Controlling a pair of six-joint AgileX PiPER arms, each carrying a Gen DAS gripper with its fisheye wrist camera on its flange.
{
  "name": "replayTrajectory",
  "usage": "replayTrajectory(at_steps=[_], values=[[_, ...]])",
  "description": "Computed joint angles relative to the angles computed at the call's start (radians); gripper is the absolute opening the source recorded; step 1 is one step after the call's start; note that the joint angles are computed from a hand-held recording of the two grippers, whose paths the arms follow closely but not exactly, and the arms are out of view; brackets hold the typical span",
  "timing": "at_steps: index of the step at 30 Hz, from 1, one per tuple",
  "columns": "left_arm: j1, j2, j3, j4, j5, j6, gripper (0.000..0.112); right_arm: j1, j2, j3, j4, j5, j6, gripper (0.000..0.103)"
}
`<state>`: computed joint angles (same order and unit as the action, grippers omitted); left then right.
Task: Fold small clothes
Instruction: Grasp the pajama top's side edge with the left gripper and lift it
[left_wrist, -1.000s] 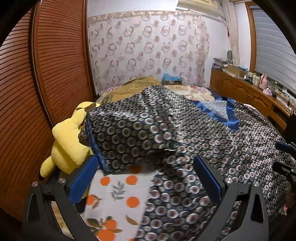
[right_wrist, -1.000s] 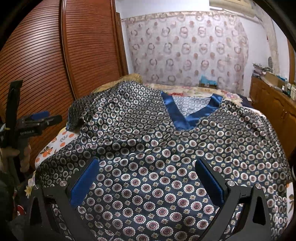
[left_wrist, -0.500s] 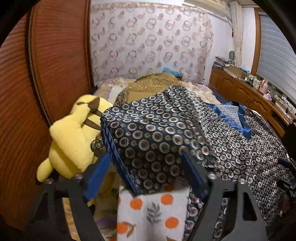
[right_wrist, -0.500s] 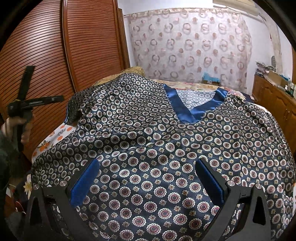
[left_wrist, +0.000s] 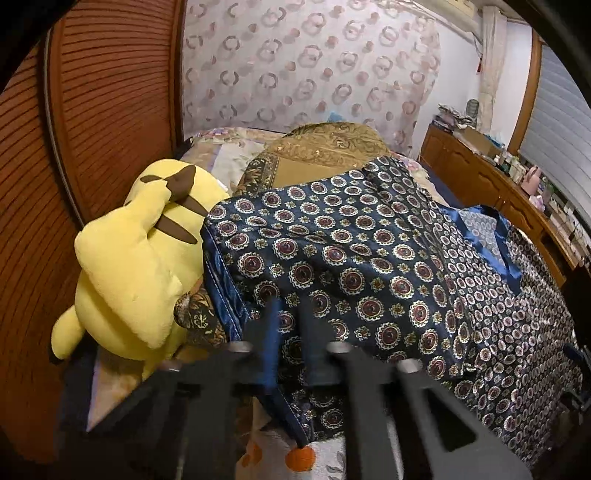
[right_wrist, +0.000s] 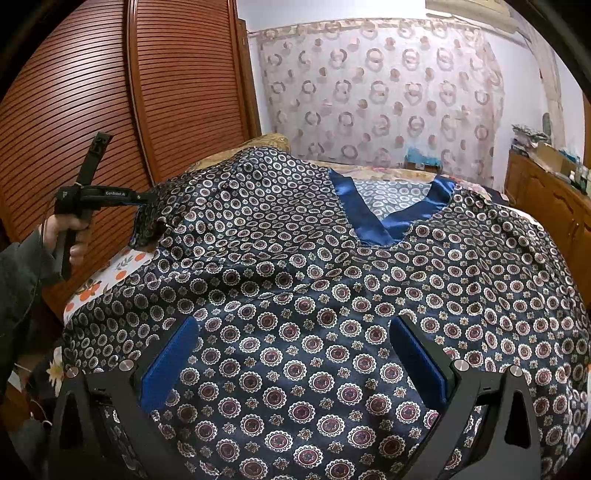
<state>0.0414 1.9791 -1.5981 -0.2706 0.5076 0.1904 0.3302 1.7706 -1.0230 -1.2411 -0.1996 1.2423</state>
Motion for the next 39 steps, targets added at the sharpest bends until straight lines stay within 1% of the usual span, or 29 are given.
replayTrajectory(at_steps=[2, 6, 9, 10, 11, 12, 13, 16, 20, 23, 24, 25, 26, 27, 28, 29, 31, 32, 33, 35, 37, 39], values=[[-0.015, -0.009, 0.004, 0.041, -0.004, -0.007, 0.003, -0.003, 0.002, -0.002, -0.023, -0.003, 0.026, 0.103], [-0.02, -0.013, -0.016, 0.075, 0.006, -0.017, 0.002, -0.005, 0.005, -0.009, -0.06, -0.005, 0.063, 0.103], [-0.021, -0.037, -0.002, 0.185, -0.04, -0.125, 0.003, -0.006, 0.008, -0.012, -0.063, -0.006, 0.066, 0.103], [-0.02, -0.03, -0.017, 0.217, -0.036, -0.156, 0.007, -0.007, 0.008, -0.011, -0.063, -0.008, 0.065, 0.103], [-0.02, -0.016, -0.045, 0.262, -0.014, -0.202, 0.013, -0.007, 0.007, -0.01, -0.062, -0.009, 0.065, 0.103], [-0.016, 0.0, -0.071, 0.284, 0.009, -0.228, 0.029, -0.007, 0.007, -0.01, -0.06, -0.008, 0.062, 0.103], [-0.007, 0.017, -0.098, 0.271, 0.035, -0.228, 0.042, -0.007, 0.007, -0.009, -0.06, -0.009, 0.062, 0.103], [0.02, 0.04, -0.115, 0.17, 0.044, -0.147, 0.053, -0.009, 0.007, -0.008, -0.06, -0.011, 0.061, 0.103], [0.021, 0.065, -0.107, 0.133, 0.042, -0.114, 0.054, -0.009, 0.008, -0.008, -0.065, -0.012, 0.068, 0.103], [0.02, 0.098, -0.145, 0.147, 0.083, -0.13, 0.054, -0.004, 0.007, -0.009, -0.073, -0.006, 0.075, 0.103], [0.026, 0.106, -0.157, 0.122, 0.099, -0.114, 0.052, -0.002, 0.007, -0.009, -0.075, -0.004, 0.077, 0.103], [0.035, 0.111, -0.167, 0.077, 0.11, -0.076, 0.045, -0.002, 0.009, -0.012, -0.093, -0.003, 0.094, 0.103], [0.036, 0.11, -0.169, 0.066, 0.115, -0.064, 0.043, -0.001, 0.01, -0.015, -0.109, -0.001, 0.111, 0.103], [0.036, 0.116, -0.182, 0.077, 0.127, -0.07, 0.038, 0.0, 0.011, -0.018, -0.118, 0.0, 0.119, 0.103], [0.036, 0.122, -0.193, 0.078, 0.138, -0.068, 0.03, 0.001, 0.01, -0.016, -0.111, 0.001, 0.112, 0.103], [0.039, 0.127, -0.205, 0.066, 0.153, -0.058, 0.027, 0.001, 0.01, -0.015, -0.101, 0.0, 0.101, 0.103], [0.046, 0.14, -0.231, 0.042, 0.185, -0.04, 0.013, -0.003, 0.009, -0.013, -0.098, -0.006, 0.098, 0.103], [0.046, 0.145, -0.243, 0.032, 0.204, -0.031, 0.007, -0.005, 0.009, -0.013, -0.101, -0.01, 0.103, 0.103], [0.043, 0.142, -0.243, 0.029, 0.206, -0.024, 0.005, -0.009, 0.01, -0.014, -0.113, -0.015, 0.114, 0.103], [0.016, 0.102, -0.193, 0.1, 0.155, -0.068, 0.004, -0.012, 0.011, -0.014, -0.12, -0.02, 0.121, 0.103], [-0.006, 0.049, -0.144, 0.103, 0.11, -0.069, 0.003, -0.014, 0.009, -0.01, -0.104, -0.021, 0.104, 0.103], [-0.029, 0.011, -0.126, 0.096, 0.092, -0.058, 0.003, -0.013, 0.01, -0.011, -0.106, -0.021, 0.107, 0.103]])
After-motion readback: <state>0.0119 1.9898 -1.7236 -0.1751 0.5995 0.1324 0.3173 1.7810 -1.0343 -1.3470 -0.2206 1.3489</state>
